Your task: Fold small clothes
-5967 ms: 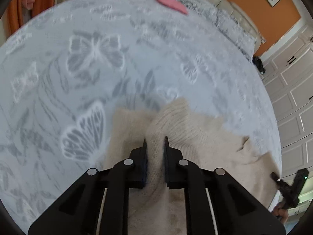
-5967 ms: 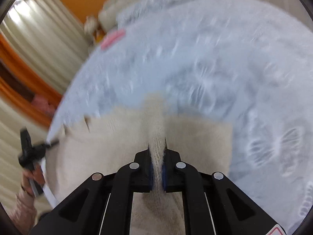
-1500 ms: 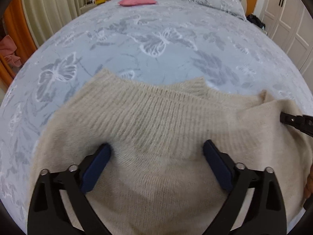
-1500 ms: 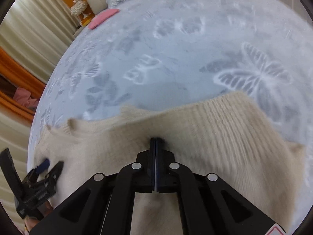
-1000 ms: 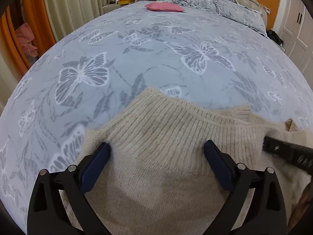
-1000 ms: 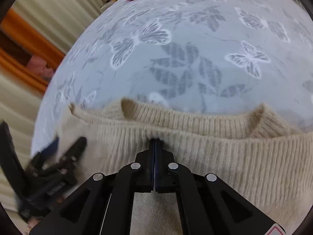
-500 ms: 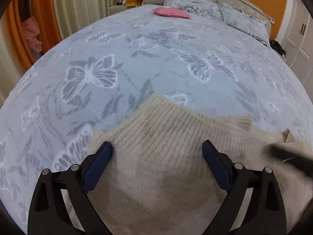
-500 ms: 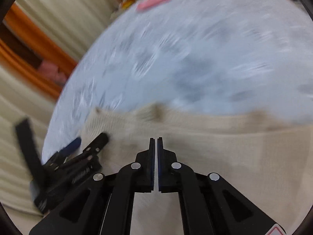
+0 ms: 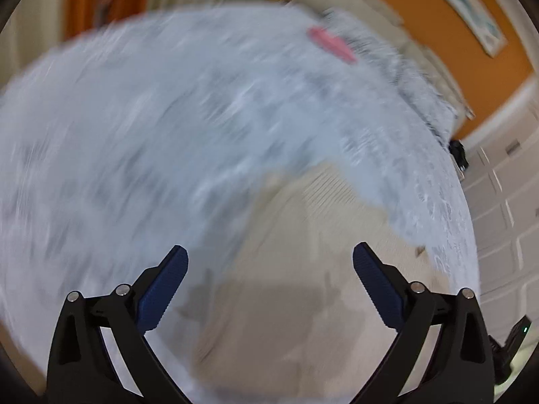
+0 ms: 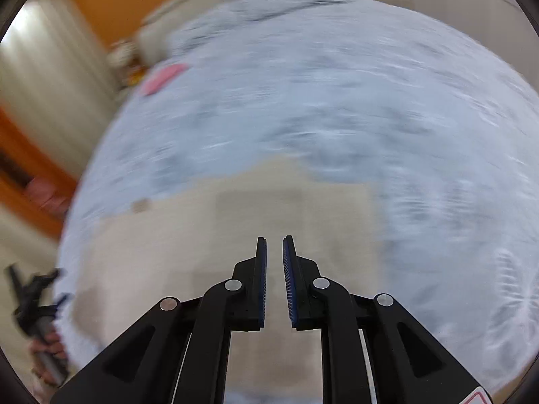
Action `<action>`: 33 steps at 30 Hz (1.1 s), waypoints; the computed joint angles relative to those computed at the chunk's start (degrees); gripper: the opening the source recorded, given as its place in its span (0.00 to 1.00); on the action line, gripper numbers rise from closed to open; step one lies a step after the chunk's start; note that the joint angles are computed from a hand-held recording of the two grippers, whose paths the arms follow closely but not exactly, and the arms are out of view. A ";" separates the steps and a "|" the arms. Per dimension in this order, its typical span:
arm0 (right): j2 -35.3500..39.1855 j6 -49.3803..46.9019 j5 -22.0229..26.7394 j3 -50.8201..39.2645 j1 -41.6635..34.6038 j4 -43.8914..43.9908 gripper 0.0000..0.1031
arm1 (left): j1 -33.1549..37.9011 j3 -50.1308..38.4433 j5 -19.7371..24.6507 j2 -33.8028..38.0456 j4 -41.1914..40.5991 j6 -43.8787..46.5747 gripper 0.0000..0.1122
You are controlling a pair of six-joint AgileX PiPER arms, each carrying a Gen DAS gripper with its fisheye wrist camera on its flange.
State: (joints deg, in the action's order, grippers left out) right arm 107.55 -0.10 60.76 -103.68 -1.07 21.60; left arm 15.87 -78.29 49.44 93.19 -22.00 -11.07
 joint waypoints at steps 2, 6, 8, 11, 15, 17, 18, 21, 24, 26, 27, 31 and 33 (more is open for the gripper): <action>-0.05 -2.24 -0.46 1.04 4.61 2.94 0.13 | 1.75 2.60 4.18 1.08 -2.89 -0.65 0.86; 5.79 -2.20 1.08 -3.24 12.32 5.60 0.12 | 0.85 3.55 5.15 3.82 -5.48 -1.83 0.87; 9.71 -1.14 2.69 -7.28 15.65 4.64 0.12 | -0.25 1.23 5.99 5.65 -4.76 -3.83 0.87; 15.86 0.59 4.66 -12.56 18.49 1.54 0.09 | -0.41 0.67 4.64 6.05 -4.58 -7.55 0.37; 14.63 -2.37 -0.16 -7.23 17.97 1.95 0.03 | 2.19 1.03 4.61 4.80 -13.53 -4.78 0.15; 13.46 -3.91 -1.51 -4.95 17.91 2.49 0.02 | -0.09 -1.12 4.21 2.42 -12.35 -5.24 0.14; 13.63 -4.49 -1.71 -4.92 17.82 2.73 0.02 | -0.98 -1.65 3.93 1.64 -12.90 -4.81 0.13; 14.33 -4.19 -1.26 -5.64 17.45 3.85 0.02 | -5.91 -8.58 5.25 0.24 -12.54 -6.00 0.13; 15.54 -3.87 -0.47 -7.07 16.88 5.32 0.02 | -13.27 -18.39 5.94 1.75 -9.45 -9.35 0.13; 15.56 -4.19 0.12 -7.10 16.29 6.58 0.02 | -18.33 -24.62 7.18 3.96 -8.30 -10.92 0.13; 15.50 -4.46 0.51 -6.88 15.73 7.81 0.02 | -20.50 -28.61 8.09 6.22 -7.62 -11.65 0.13; 16.80 -5.64 4.05 -7.20 11.66 16.53 0.02 | -30.22 -38.98 10.83 12.85 -2.81 -15.31 0.13; 16.70 -6.03 5.89 -6.45 8.77 21.36 0.05 | -34.00 -40.60 10.52 15.04 -1.17 -16.80 0.13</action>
State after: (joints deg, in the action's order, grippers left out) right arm 124.24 -6.13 66.65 -110.13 7.69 42.96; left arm -18.13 -118.89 59.96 108.23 -23.17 -27.87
